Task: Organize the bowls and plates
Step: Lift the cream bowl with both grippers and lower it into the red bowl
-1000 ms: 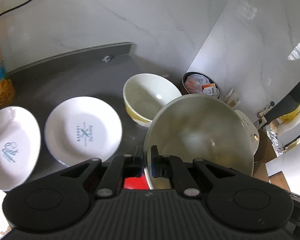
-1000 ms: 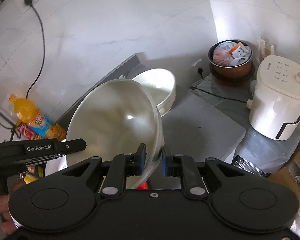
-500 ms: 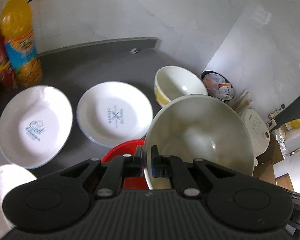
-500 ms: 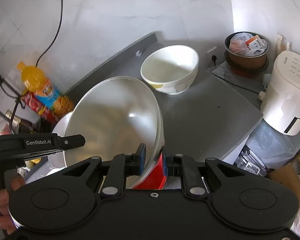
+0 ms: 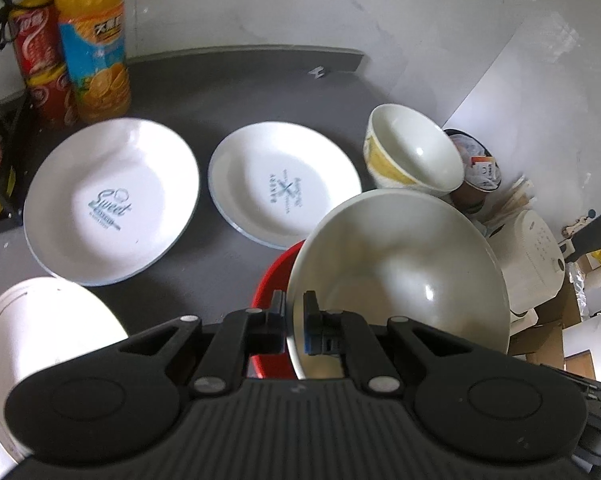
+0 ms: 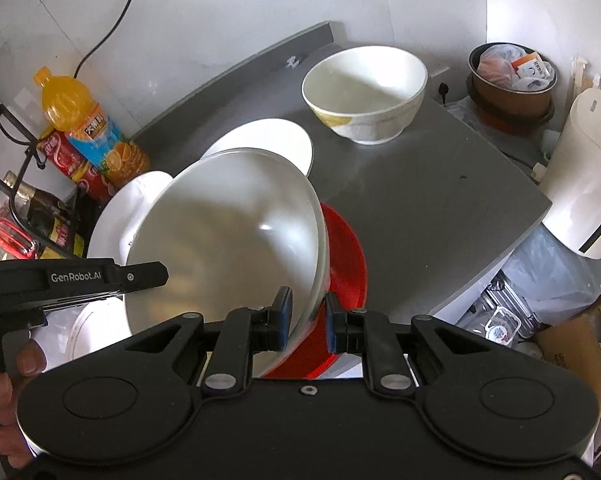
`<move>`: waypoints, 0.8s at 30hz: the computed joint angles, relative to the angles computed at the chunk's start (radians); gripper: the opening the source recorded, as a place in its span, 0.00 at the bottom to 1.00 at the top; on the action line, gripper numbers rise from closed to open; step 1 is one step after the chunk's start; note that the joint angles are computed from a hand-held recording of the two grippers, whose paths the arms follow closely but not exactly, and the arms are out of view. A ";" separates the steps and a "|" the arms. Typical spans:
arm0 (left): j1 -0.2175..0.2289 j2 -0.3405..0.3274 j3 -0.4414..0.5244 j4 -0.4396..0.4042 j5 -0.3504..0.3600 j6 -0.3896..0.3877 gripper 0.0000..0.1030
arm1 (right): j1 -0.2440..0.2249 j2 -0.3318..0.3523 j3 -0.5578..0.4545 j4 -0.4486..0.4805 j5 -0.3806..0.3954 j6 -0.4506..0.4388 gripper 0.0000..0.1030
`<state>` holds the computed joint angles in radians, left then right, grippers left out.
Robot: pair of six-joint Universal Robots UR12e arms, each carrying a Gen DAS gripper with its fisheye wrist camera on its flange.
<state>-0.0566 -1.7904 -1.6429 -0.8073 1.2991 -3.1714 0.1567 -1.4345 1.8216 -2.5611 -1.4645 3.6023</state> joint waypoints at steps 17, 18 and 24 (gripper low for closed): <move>-0.006 -0.031 0.021 -0.070 0.043 0.025 0.05 | 0.020 0.041 -0.036 0.081 -0.040 -0.007 0.16; -0.006 -0.032 0.022 -0.073 0.046 0.030 0.05 | 0.022 0.043 -0.040 0.086 -0.044 -0.011 0.16; -0.007 -0.037 0.029 -0.078 0.054 0.047 0.05 | 0.034 0.053 -0.055 0.108 -0.088 -0.008 0.16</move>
